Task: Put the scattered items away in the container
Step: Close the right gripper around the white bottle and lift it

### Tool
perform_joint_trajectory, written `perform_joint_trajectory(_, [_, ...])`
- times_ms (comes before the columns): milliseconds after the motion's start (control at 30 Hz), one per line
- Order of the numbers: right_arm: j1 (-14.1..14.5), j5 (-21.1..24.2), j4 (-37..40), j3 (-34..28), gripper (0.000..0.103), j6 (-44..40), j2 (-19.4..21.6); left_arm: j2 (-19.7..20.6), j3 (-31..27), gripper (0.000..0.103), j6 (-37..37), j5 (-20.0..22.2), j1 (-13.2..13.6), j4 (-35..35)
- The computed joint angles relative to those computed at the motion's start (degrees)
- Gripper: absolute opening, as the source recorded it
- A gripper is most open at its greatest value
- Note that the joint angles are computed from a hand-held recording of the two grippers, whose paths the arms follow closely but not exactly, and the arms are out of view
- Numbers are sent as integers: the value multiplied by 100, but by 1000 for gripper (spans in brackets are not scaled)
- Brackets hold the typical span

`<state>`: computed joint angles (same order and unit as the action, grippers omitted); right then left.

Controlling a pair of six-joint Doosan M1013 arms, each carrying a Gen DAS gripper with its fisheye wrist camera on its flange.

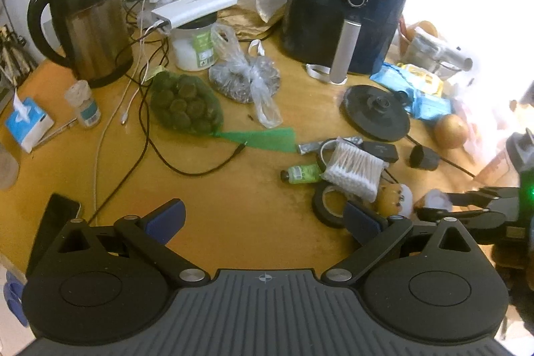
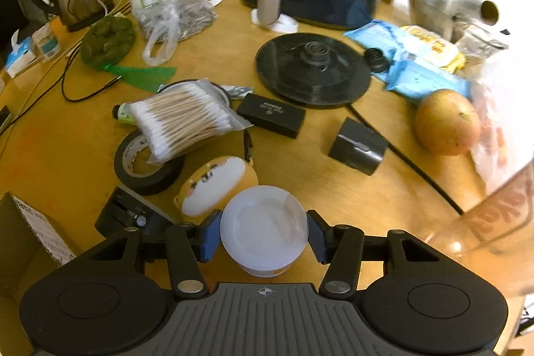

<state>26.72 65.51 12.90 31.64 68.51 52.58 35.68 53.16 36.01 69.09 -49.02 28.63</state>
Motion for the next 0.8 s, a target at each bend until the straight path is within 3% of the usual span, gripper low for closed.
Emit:
perform_joint_trajectory(433, [-132,-756,329,1156,56,555,-853,-262,500,103,585,-755,144,-444])
perform_joint_trajectory(800, [-180,-1287,321,1913,56,1220,-1394,-231,587,103,1109,-1216,240,-1151])
